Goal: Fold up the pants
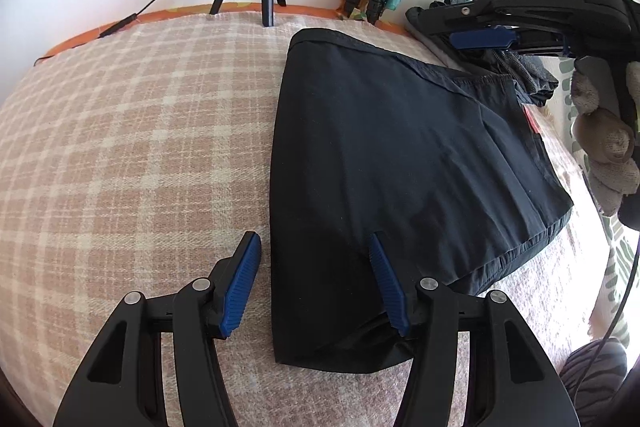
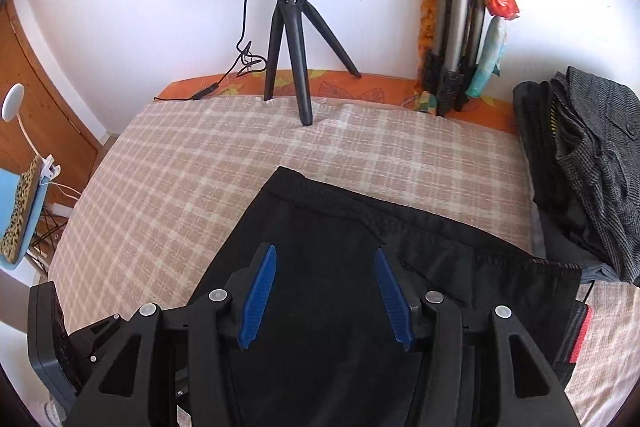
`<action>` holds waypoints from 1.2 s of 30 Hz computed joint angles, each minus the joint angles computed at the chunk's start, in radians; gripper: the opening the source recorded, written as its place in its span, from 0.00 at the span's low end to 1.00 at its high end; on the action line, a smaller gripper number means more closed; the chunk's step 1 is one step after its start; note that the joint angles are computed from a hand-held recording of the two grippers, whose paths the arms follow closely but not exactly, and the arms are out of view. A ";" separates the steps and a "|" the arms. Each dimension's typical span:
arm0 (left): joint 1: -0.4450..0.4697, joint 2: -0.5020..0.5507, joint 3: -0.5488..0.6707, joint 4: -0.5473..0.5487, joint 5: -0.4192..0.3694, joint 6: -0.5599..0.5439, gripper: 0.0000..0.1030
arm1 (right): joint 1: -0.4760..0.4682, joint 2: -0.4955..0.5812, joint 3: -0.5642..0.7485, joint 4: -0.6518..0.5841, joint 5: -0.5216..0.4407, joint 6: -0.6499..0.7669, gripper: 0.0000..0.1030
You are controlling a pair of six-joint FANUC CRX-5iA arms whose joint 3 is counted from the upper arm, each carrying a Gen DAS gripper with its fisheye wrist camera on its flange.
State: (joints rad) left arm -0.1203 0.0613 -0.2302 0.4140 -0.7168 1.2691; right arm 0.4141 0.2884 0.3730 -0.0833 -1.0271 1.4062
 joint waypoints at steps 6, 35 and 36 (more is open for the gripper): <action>0.028 -0.010 -0.069 0.177 0.005 -0.110 0.54 | 0.026 0.084 0.109 -0.029 -0.073 0.007 0.52; 0.039 -0.040 -0.129 0.304 0.019 -0.228 0.50 | 0.163 0.461 0.530 0.212 -0.434 -0.020 0.27; 0.038 -0.040 -0.126 0.299 0.021 -0.222 0.52 | 0.157 0.451 0.518 0.202 -0.424 -0.022 0.22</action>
State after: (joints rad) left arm -0.0820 0.0213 -0.3559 0.7135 -0.6959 1.0471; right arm 0.5713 0.7391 0.8906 0.1185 -1.4509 1.3845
